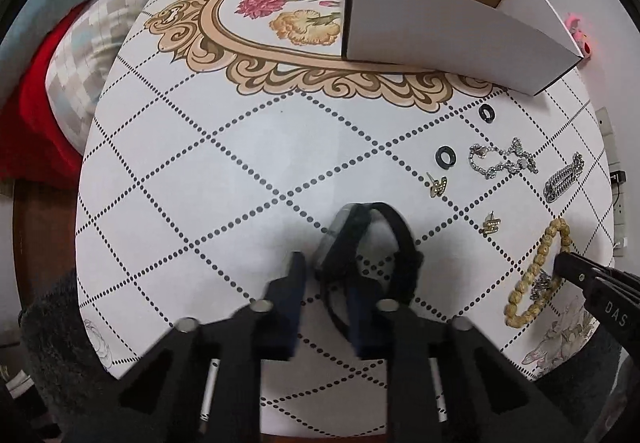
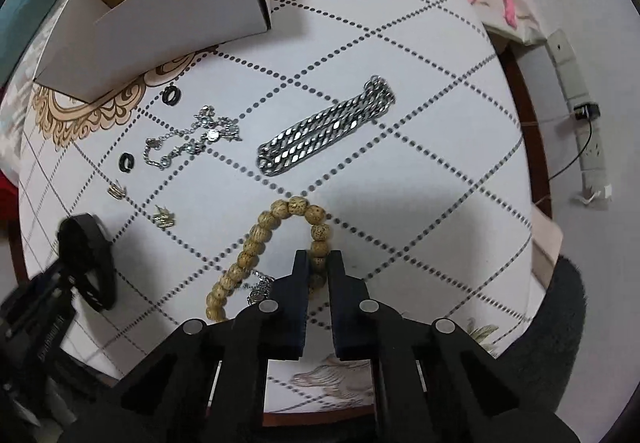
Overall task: Organize jewelry
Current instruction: 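Grasp the black smartwatch with the left tool while the right tool grasps the wooden bead bracelet, then carry the watch with the left tool into the box while the right tool drops the bead bracelet in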
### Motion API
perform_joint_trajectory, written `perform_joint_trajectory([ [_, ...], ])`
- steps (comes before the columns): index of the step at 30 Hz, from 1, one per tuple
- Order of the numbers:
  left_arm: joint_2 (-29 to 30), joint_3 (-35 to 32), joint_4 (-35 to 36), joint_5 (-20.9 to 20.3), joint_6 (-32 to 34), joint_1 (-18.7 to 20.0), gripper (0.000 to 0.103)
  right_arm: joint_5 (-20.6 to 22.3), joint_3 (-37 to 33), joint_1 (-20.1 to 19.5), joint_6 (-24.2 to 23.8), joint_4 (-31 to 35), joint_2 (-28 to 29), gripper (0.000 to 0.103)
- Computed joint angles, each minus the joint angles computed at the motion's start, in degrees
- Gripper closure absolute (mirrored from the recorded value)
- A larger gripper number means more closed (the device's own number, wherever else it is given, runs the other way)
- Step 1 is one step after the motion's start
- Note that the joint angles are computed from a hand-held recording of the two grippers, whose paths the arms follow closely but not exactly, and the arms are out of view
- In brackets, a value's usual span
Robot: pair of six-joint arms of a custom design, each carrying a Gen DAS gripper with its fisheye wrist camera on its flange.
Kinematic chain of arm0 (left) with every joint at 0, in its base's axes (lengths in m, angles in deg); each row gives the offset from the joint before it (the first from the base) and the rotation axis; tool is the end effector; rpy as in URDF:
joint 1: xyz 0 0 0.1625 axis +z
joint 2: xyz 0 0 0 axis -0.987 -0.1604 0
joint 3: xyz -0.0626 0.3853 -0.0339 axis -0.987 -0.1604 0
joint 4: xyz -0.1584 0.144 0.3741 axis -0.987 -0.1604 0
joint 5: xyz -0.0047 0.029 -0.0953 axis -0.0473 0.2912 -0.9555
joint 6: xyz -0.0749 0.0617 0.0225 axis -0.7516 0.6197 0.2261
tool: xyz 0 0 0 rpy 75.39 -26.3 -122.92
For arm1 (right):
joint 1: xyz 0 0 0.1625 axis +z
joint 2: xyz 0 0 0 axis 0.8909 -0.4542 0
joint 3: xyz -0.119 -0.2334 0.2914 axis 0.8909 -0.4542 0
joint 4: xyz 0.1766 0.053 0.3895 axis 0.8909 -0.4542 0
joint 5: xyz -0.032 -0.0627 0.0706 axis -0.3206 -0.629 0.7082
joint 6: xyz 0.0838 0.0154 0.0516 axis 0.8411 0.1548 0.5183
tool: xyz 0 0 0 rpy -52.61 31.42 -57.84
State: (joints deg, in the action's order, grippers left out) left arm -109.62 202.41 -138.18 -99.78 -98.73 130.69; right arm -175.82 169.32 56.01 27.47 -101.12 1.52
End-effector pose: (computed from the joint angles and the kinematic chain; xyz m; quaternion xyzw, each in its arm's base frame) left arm -0.0547 -0.3719 0.2425 -0.0810 0.9122 -0.1146 0.3850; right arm 0.3121 -0.4165 -0.0297 0.0549 -0.9232 -0.0132 0.3802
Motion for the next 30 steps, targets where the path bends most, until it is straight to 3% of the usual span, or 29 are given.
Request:
perform_joint_trajectory([
  [5, -0.1, -0.2, -0.5, 0.8, 1.3, 0.7, 0.092, -0.5, -1.1, 1.9, 0.5, 3.6, 0.0, 0.093],
  [11, -0.2, 0.1, 0.4, 1.3, 0.0, -0.5, 0.093, -1.0, 0.8, 3.1, 1.3, 1.1, -0.9, 0.092],
  [16, 0.2, 0.5, 0.3, 1.7, -0.9, -1.2, 0.093, -2.2, 2.6, 2.4, -0.6, -1.5, -2.0, 0.094],
  [18, 0.0, 0.7, 0.3, 1.2, -1.5, -1.9, 0.093, -0.7, 3.5, 1.9, -1.1, -3.4, -2.7, 0.094],
  [20, -0.8, 1.0, 1.2, 1.0, -2.2, -3.2, 0.093, 4.1, 5.5, 1.0, -1.0, -6.7, -4.9, 0.094],
  [25, -2.0, 0.2, 3.6, 0.5, -3.9, -6.4, 0.093, 8.3, 7.9, 0.9, -3.1, -11.7, -9.1, 0.094],
  [30, -2.7, -1.7, 5.3, 0.6, -5.0, -9.5, 0.093, 11.1, 7.5, 2.0, -4.8, -12.6, -11.5, 0.094],
])
